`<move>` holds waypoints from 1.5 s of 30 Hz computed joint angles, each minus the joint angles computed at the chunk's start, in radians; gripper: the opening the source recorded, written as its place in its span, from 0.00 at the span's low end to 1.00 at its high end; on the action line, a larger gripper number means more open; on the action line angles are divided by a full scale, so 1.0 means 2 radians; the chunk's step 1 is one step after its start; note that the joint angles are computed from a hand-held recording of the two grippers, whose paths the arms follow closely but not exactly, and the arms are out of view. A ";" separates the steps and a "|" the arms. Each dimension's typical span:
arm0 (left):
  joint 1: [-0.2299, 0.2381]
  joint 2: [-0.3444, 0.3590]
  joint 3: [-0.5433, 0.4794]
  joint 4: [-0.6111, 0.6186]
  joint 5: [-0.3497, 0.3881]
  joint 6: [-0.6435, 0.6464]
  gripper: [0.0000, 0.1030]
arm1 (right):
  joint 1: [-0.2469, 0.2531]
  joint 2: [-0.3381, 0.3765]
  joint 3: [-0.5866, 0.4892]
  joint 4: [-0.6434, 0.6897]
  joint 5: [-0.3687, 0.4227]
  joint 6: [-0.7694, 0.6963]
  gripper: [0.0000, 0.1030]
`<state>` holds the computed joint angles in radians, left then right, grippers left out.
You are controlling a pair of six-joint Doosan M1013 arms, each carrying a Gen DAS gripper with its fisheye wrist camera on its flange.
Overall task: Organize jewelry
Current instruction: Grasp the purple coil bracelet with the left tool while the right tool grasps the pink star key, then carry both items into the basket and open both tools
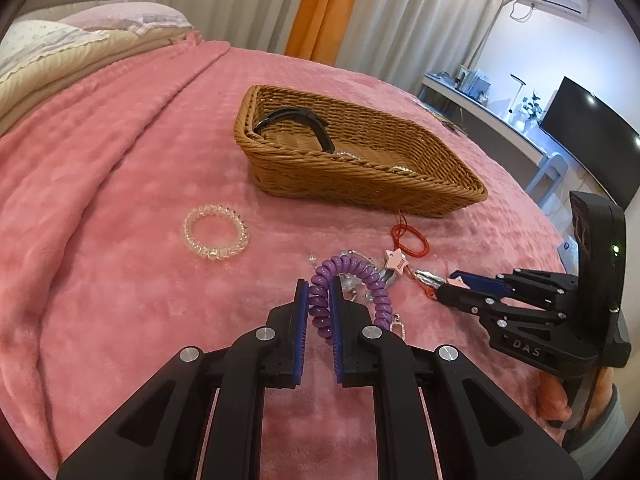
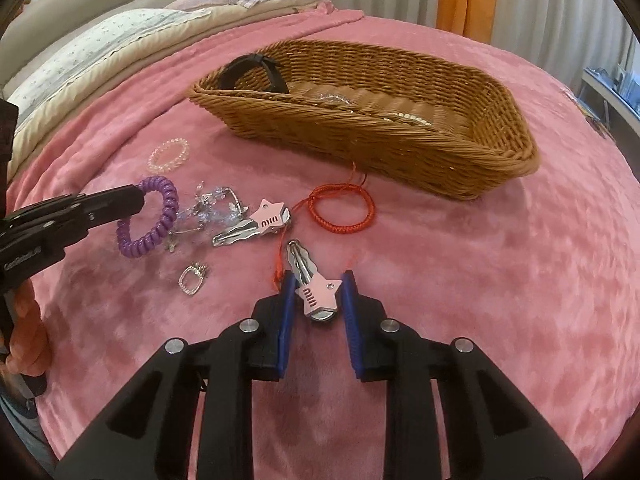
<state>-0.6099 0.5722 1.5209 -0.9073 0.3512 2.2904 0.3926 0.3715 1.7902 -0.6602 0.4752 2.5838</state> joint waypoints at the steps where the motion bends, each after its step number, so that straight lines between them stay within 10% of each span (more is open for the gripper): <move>1: 0.000 0.000 0.001 -0.006 -0.002 0.006 0.09 | 0.001 -0.002 0.003 -0.005 -0.003 0.007 0.20; 18: -0.010 -0.034 -0.006 -0.080 -0.047 0.084 0.09 | -0.005 -0.062 0.011 -0.223 -0.017 0.243 0.20; 37: -0.027 0.085 -0.187 0.214 0.013 -0.244 0.09 | -0.082 0.038 -0.097 0.031 -0.002 0.014 0.20; 43: -0.028 0.094 -0.199 0.225 0.049 -0.229 0.10 | -0.096 0.038 -0.087 0.115 -0.029 -0.038 0.21; 45: -0.024 0.091 -0.197 0.181 0.062 -0.193 0.24 | -0.095 0.033 -0.083 0.105 -0.031 -0.028 0.26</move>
<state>-0.6583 0.7550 1.1269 -0.5445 0.4742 1.9043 0.2030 0.4382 1.6239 -0.4496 0.4133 2.5278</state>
